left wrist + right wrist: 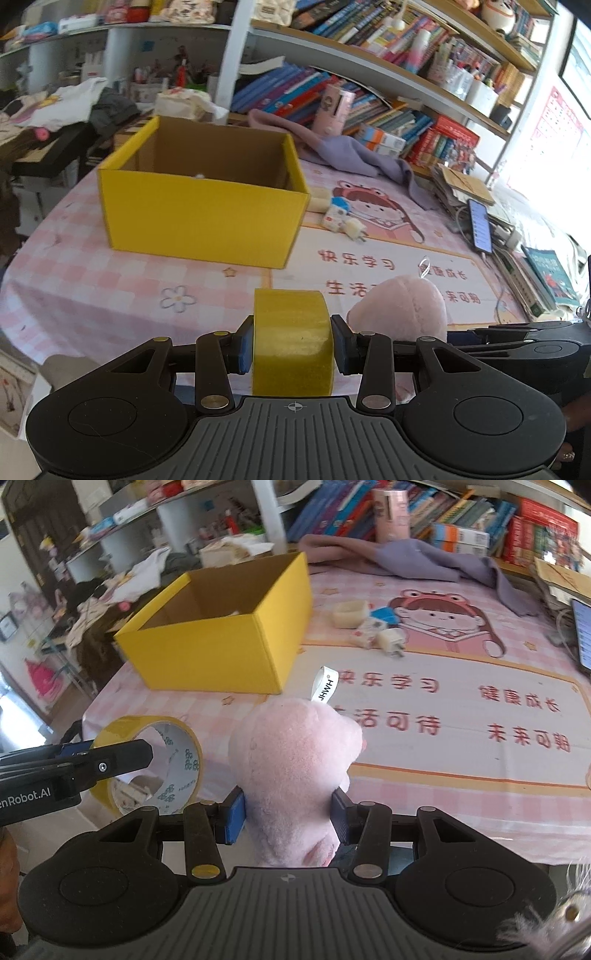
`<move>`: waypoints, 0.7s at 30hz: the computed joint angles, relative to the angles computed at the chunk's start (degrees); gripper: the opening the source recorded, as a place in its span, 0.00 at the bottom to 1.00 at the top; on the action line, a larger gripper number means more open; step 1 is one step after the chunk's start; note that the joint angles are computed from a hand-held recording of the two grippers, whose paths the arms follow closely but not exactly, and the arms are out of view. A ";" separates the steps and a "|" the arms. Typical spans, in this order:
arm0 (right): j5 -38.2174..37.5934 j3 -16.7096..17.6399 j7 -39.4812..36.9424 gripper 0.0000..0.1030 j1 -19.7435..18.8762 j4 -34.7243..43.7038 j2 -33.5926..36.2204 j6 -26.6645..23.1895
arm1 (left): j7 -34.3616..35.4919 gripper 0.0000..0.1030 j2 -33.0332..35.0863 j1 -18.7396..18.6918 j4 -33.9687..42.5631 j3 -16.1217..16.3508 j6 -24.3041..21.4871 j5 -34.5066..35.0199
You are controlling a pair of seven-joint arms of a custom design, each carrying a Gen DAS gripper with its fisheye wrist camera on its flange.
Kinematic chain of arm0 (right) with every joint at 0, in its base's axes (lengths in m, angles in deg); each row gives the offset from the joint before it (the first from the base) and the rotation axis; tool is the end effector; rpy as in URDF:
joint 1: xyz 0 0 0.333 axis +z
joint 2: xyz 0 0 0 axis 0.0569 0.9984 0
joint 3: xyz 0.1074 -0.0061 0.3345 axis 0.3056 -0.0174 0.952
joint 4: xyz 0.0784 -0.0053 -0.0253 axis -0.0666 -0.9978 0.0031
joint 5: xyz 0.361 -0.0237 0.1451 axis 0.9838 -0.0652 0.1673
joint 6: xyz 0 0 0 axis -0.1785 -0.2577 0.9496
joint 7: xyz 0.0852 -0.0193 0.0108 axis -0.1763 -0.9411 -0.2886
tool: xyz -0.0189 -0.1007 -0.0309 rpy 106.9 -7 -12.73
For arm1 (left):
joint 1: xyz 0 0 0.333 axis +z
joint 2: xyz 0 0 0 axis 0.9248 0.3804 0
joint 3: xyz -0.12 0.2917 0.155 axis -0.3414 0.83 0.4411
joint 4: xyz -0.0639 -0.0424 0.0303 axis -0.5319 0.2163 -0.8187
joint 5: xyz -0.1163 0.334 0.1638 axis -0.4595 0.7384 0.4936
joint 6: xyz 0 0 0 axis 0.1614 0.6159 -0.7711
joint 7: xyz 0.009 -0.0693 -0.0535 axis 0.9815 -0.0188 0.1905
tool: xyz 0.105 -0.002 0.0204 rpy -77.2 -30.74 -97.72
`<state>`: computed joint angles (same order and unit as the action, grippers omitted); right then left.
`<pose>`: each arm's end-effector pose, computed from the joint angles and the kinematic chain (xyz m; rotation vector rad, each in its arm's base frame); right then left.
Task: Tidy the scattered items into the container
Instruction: 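Carry the tape roll and pink pig toward the yellow box with both tools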
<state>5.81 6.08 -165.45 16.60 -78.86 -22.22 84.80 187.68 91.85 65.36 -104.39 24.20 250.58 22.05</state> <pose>0.4338 0.2058 0.3895 -1.4098 2.1040 -0.5478 0.5453 -0.3863 0.3870 -1.2805 2.4540 -1.2566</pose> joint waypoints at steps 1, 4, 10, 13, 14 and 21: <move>0.18 0.03 -0.67 0.43 0.11 0.42 0.48 0.35 | -0.25 0.38 -0.26 0.05 -0.28 0.22 0.16 -0.16; 1.18 -0.11 -3.16 0.43 0.63 2.00 2.28 1.54 | -1.07 0.38 -1.02 0.25 -1.16 0.92 0.57 -0.41; 2.02 -0.95 -6.10 0.43 1.92 4.63 5.07 3.44 | -3.05 0.38 -2.32 -0.32 -2.15 3.30 0.72 -0.39; 2.62 -1.53 -7.57 0.43 2.50 5.79 6.24 4.44 | -3.65 0.38 -2.52 -0.18 -2.43 3.75 1.04 -0.27; 2.91 -1.78 -8.30 0.43 2.61 6.10 6.63 5.07 | -3.98 0.38 -2.56 -0.30 -2.43 4.07 1.13 -0.20; 7.66 -3.41 -17.93 0.43 3.85 9.60 10.12 8.60 | -7.85 0.38 -2.94 -3.59 -1.62 8.80 1.68 0.64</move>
